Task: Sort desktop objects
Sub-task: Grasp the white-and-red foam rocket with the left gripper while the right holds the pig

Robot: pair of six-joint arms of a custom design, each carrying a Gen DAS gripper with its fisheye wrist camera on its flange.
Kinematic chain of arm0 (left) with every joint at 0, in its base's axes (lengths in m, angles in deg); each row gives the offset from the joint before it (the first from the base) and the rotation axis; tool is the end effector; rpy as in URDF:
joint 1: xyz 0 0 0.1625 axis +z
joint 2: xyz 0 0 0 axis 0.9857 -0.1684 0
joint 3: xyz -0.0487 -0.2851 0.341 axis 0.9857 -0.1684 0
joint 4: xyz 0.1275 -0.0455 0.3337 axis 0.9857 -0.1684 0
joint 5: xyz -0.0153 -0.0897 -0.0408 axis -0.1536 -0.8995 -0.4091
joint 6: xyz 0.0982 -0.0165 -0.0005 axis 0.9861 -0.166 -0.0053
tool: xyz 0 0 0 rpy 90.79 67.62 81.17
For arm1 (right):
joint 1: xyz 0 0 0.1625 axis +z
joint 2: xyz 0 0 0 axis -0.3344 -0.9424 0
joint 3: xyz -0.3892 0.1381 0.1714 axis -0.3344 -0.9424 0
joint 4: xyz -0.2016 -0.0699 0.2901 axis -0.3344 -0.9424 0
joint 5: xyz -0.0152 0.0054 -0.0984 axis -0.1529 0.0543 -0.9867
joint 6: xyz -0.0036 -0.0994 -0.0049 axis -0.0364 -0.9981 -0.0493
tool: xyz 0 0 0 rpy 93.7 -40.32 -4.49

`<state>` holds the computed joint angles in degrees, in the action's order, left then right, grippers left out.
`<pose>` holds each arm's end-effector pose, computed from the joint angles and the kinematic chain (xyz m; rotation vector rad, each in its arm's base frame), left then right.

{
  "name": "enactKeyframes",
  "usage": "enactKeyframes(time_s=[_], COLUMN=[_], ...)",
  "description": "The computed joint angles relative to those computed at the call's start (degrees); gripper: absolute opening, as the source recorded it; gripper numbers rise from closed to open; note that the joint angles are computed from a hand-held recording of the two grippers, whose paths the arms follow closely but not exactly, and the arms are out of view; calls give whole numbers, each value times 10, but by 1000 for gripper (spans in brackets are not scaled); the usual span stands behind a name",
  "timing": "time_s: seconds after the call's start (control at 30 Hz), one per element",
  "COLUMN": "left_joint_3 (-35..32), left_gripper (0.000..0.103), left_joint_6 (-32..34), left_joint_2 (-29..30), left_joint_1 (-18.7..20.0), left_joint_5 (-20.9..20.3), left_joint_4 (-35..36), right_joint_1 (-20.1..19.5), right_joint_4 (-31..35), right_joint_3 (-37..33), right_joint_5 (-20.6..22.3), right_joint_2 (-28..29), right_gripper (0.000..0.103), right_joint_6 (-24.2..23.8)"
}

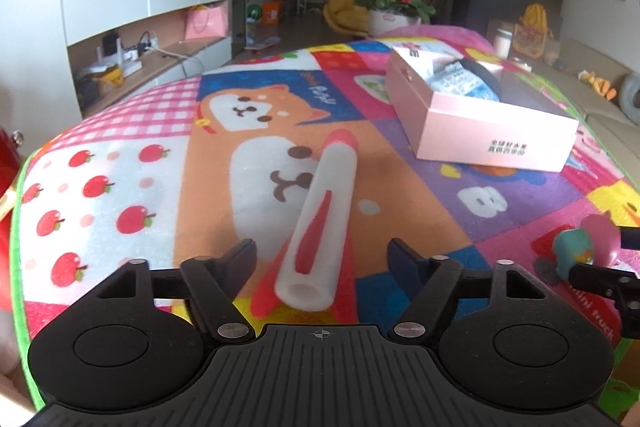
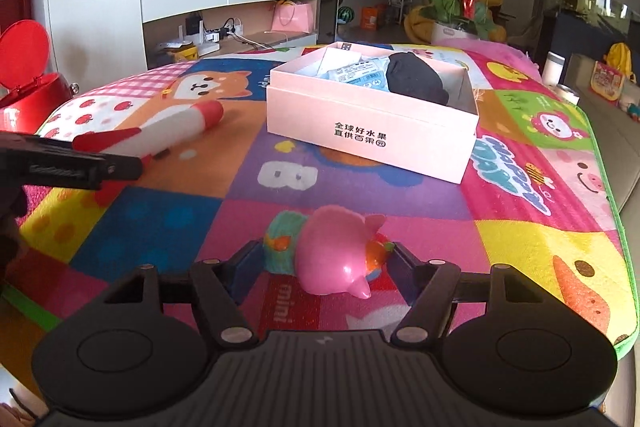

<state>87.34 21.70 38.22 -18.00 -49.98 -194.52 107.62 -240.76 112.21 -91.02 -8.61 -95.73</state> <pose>-0.2071 -0.8183 0.0543 0.6212 2.2631 -1.0117 0.0759 -0.7621 0.1947 0.6780 -2.1889 0.9648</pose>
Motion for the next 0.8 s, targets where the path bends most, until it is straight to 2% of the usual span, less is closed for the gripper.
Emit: enactKeyframes(time_s=[0.03, 0.13, 0.23, 0.37, 0.5, 0.63, 0.8], left_joint_3=[-2, 1, 13, 47, 112, 174, 210], left_gripper=[61, 49, 45, 44, 44, 46, 52], left_joint_6=[-1, 13, 12, 10, 5, -10, -14], left_joint_2=[1, 4, -2, -17, -47, -78, -99], left_joint_1=[1, -1, -2, -6, -14, -19, -25], left_joint_5=[-2, 1, -2, -7, -20, -53, -90], left_joint_4=[8, 1, -5, -13, -23, -26, -20], right_joint_1=[-1, -3, -3, -2, -3, -4, -2], right_joint_4=[1, 5, 7, -2, -12, -24, -33], right_joint_3=[2, 4, 0, 0, 3, 8, 6], right_joint_5=[1, 2, -3, -13, -15, -15, -17], right_joint_2=[-1, -3, 0, 4, 5, 4, 5], right_gripper=[68, 69, 72, 74, 76, 79, 83], right_joint_6=[1, 8, 9, 4, 3, -1, 0])
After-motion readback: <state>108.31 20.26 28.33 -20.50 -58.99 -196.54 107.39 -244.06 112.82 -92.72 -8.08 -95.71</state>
